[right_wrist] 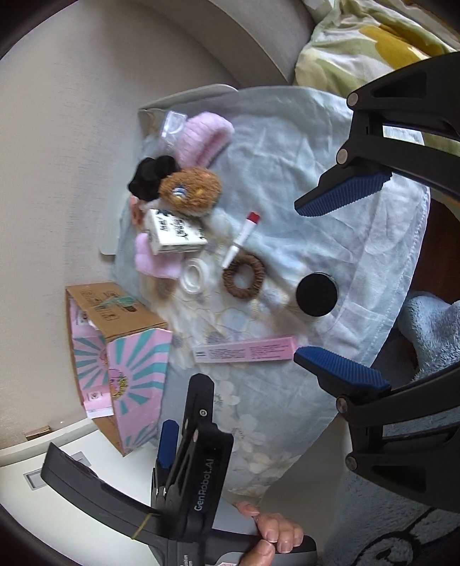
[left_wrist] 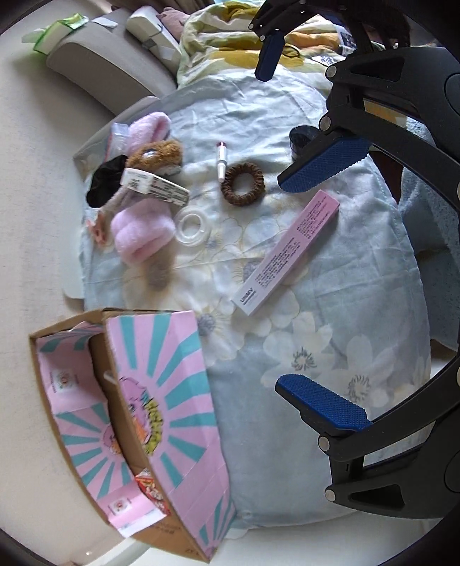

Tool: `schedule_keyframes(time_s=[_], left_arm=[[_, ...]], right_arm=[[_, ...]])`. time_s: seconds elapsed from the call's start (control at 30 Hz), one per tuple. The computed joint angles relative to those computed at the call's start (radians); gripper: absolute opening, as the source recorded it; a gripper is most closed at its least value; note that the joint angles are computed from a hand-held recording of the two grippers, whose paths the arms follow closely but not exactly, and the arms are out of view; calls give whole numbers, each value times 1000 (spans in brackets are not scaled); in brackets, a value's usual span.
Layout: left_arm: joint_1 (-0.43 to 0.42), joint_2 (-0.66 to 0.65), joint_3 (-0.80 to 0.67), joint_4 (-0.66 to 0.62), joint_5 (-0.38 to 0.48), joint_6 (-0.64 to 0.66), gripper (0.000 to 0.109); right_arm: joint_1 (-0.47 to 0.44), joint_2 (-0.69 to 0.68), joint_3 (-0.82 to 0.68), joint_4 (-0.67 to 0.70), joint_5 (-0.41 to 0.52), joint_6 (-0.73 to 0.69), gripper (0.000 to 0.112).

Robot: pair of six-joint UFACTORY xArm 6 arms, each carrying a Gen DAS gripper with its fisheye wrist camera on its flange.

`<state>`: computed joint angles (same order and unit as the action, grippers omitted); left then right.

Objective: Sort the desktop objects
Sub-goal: 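Withdraw both tools from the box back over the table, then grasp the pink tube box with the left tool while the right tool grasps the black jar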

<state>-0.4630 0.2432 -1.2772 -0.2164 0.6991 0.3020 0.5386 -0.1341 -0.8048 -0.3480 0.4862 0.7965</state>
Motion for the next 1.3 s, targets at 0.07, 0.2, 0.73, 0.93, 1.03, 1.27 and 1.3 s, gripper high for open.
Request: schedule_keyframes(time_s=[0.07,0.2,0.73,0.93,1.03,1.27,1.3], left_arm=[[-9,8,13,16,-15,-30,102],[-23,33,25,47,-26,-95,102],[-51,82,44,193,-107,-311,83],[-55,72,75,208,-148,-333,80],[-59,70,79,185,-157,-317,70],[-63,79,63,153,-134,-296,33],[-62,77,66,153,-135,-298,30]], right_arm=[[-4,7,23,-11,-29,14,73],[-9,25,49,-42,-78,25,73],[-21,92,77,-39,-224,-82,53],[-23,100,79,-43,-240,-78,45],[-24,113,76,-52,-256,-70,44],[-19,148,59,-39,-276,-82,43],[-20,148,63,-32,-281,-89,37]])
